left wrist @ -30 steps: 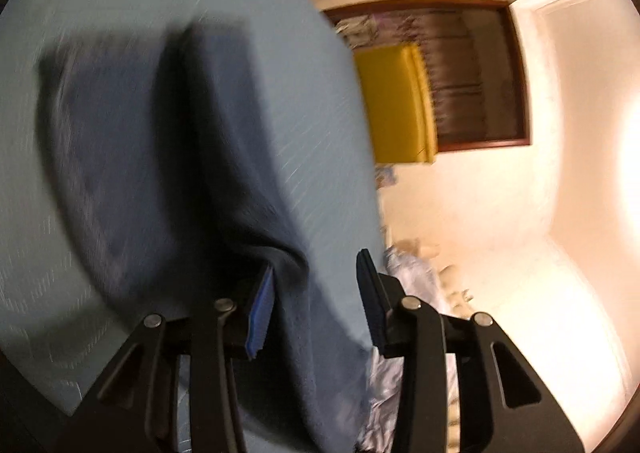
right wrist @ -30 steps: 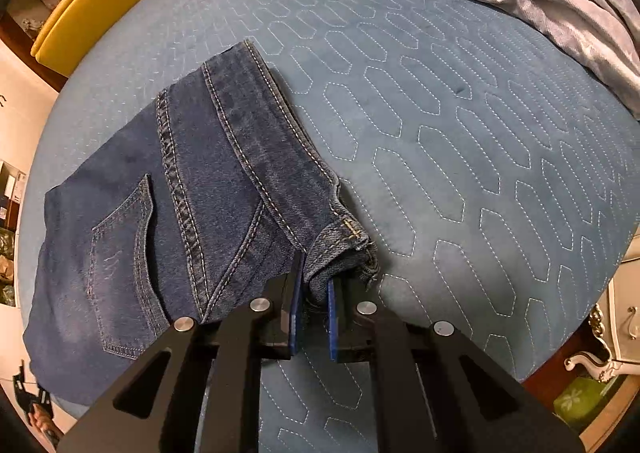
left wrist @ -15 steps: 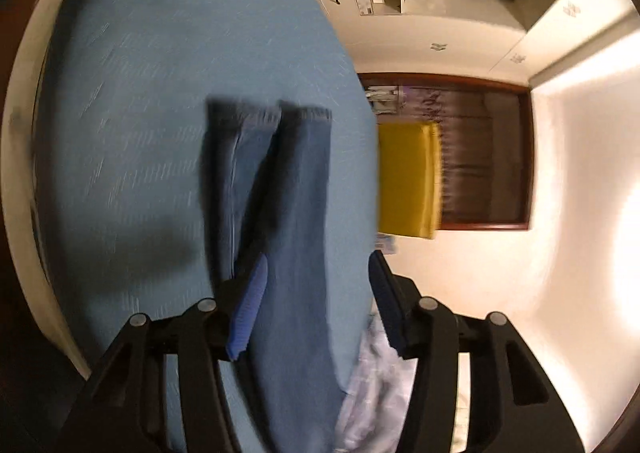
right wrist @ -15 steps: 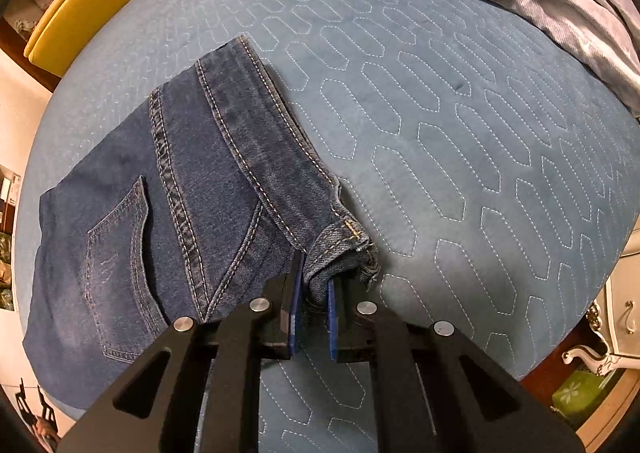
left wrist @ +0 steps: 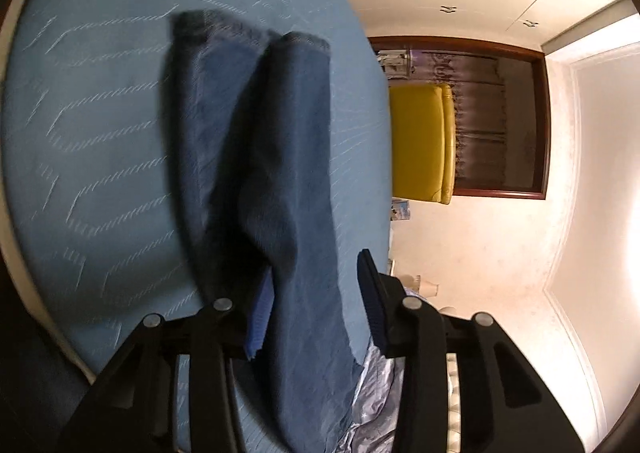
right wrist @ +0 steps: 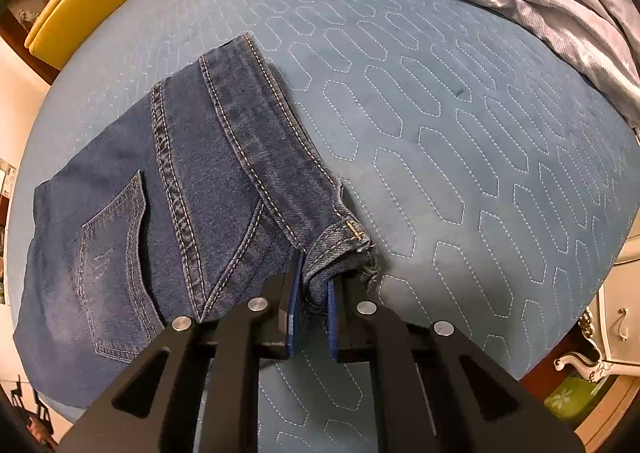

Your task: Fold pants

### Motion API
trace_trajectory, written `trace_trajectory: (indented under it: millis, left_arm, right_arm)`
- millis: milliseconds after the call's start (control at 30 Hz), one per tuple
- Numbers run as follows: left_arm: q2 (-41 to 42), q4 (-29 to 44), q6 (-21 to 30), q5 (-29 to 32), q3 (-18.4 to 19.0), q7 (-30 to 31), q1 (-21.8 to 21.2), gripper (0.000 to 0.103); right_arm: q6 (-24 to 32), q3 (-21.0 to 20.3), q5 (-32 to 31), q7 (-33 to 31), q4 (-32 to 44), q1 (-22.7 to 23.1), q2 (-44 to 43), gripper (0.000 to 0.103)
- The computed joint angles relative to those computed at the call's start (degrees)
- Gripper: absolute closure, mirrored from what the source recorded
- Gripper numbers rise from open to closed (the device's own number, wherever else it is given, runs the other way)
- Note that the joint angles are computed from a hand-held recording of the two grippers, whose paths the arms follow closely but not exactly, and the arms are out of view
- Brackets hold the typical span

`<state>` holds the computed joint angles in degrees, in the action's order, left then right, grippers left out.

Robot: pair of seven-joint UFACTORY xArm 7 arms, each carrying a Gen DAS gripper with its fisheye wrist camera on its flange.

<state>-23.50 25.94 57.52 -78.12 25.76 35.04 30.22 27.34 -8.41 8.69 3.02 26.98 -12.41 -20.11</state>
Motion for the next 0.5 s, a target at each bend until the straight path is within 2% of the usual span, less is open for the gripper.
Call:
trace_trajectory:
  millis: [33,133,167,200,267,300,333,367,400,433,467,500]
  left_arm:
    - [1.38,1.09,-1.31,-1.56,-0.82,-0.54,-0.76,0.063]
    - [6.4,3.36,-1.13,-5.28,-0.9,0.81,-1.38,0.064]
    - [7.83,4.46,-2.7,-5.71,-1.83,0.31,-1.21,0.07]
    - [7.9,5.32,-4.99,-6.07,-2.88,0.13,-0.9,0.084]
    - [3.47,5.48,-11.73,-5.31,-5.09,1.7,-0.19,0.09]
    - [1.63,5.12,-14.05,-4.38,-5.49,2.63,-0.33,0.098]
    - [-0.61,4.76,-18.16,-2.15,-5.73,2.55,-1.53,0.098]
    - [-2.57,4.14,-22.02,-0.73,-8.01,3.23,-0.69,0.098]
    - [-2.85,3.92,-23.48,0.07,-9.29,3.9,0.23,0.098]
    - [-1.92,4.23,-22.53,1.76,-8.18,2.68,-0.57,0.098]
    - [0.89,5.03,-19.19,3.0,-4.66,-0.27,-2.38,0.098]
    - [1.73,5.11,-18.11,3.73,-3.33,-1.93,-2.46,0.098]
  right_arm:
    - [0.25,0.09,-0.07,0.11,-0.08,-0.06,-0.31,0.099]
    - [0.29,0.04,-0.01,0.08,-0.17,-0.06,-0.48,0.099]
    - [0.34,0.03,0.05,0.07,-0.16,-0.03,-0.52,0.099]
    - [0.39,-0.11,0.2,-0.11,-0.09,0.05,-0.45,0.099]
    - [0.84,-0.3,0.46,-0.42,0.17,0.13,-0.34,0.099]
    - [1.0,-0.58,0.77,-0.84,0.51,0.23,-0.02,0.099]
    - [1.12,-0.76,1.04,-1.17,0.73,0.28,0.18,0.099]
    - [1.09,-0.85,1.3,-1.46,0.69,0.31,0.17,0.099]
    - [1.07,-0.94,1.47,-1.72,0.83,0.29,0.36,0.099]
    - [1.02,-0.92,1.57,-1.83,0.9,0.23,0.51,0.099]
    - [1.0,-0.79,1.5,-1.73,0.96,0.08,0.62,0.099]
    - [1.02,-0.63,1.35,-1.64,1.0,-0.04,0.67,0.099]
